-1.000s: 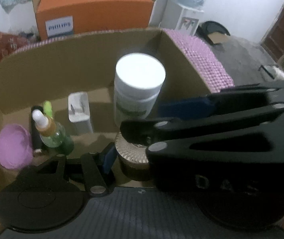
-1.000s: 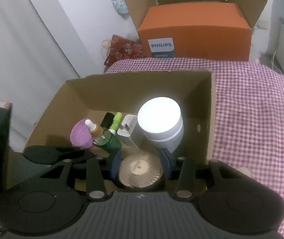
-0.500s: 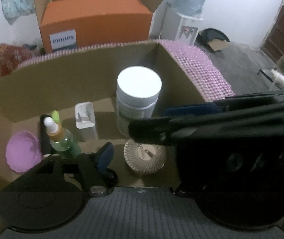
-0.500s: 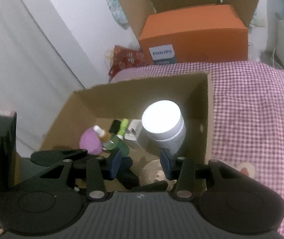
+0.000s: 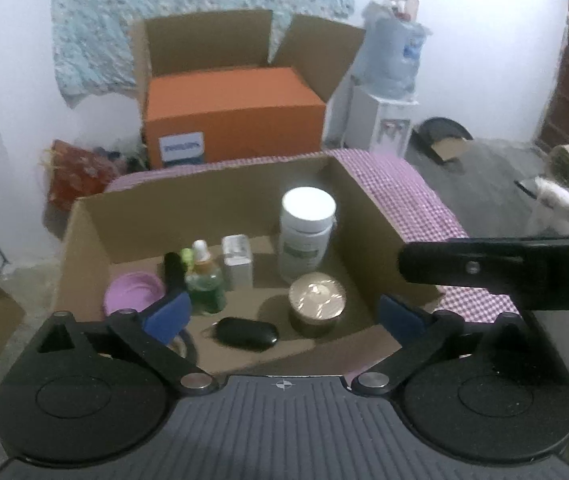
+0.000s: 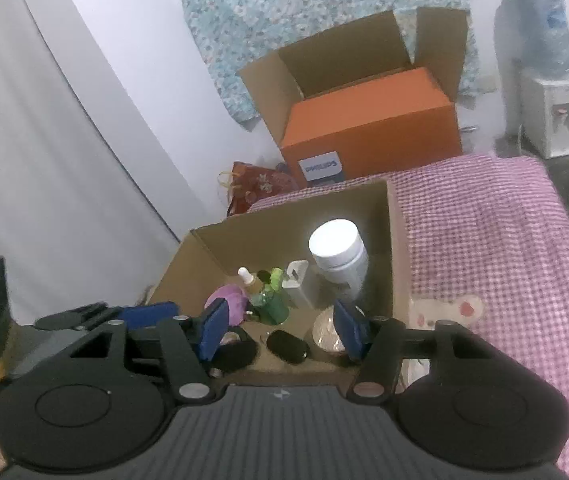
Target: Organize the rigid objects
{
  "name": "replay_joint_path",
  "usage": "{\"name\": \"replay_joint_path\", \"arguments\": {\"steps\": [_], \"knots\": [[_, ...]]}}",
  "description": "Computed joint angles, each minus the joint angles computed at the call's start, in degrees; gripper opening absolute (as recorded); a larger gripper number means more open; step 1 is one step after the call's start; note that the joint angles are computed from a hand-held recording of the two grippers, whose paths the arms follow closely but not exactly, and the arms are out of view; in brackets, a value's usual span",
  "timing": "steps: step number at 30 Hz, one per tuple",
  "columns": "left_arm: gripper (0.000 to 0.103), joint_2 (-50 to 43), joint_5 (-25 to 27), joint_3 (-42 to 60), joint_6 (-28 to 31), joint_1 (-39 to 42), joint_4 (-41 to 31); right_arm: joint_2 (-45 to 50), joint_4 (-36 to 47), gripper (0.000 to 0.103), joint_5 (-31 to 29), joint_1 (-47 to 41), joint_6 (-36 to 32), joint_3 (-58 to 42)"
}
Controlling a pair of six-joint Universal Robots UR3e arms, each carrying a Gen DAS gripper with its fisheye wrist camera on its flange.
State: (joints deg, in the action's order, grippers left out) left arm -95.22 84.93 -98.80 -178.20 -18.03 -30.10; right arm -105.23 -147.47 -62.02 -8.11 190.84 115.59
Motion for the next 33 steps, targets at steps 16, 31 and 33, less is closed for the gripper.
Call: {"name": "replay_joint_path", "arguments": {"steps": [16, 31, 33], "knots": [[0.103, 16.5, 2.2, -17.8, -2.0, 6.0, 3.7, -7.4, -3.7, 0.103, -25.6, 19.0, 9.4, 4.1], [0.103, 18.4, 6.8, -21.0, -2.5, 6.6, 6.3, 6.3, -4.0, 0.103, -39.9, 32.0, 12.4, -3.6], [0.103, 18.0, 6.8, -20.7, -2.5, 6.7, 6.5, 7.1, -4.0, 0.103, -40.1, 32.1, 12.3, -4.2]]}}
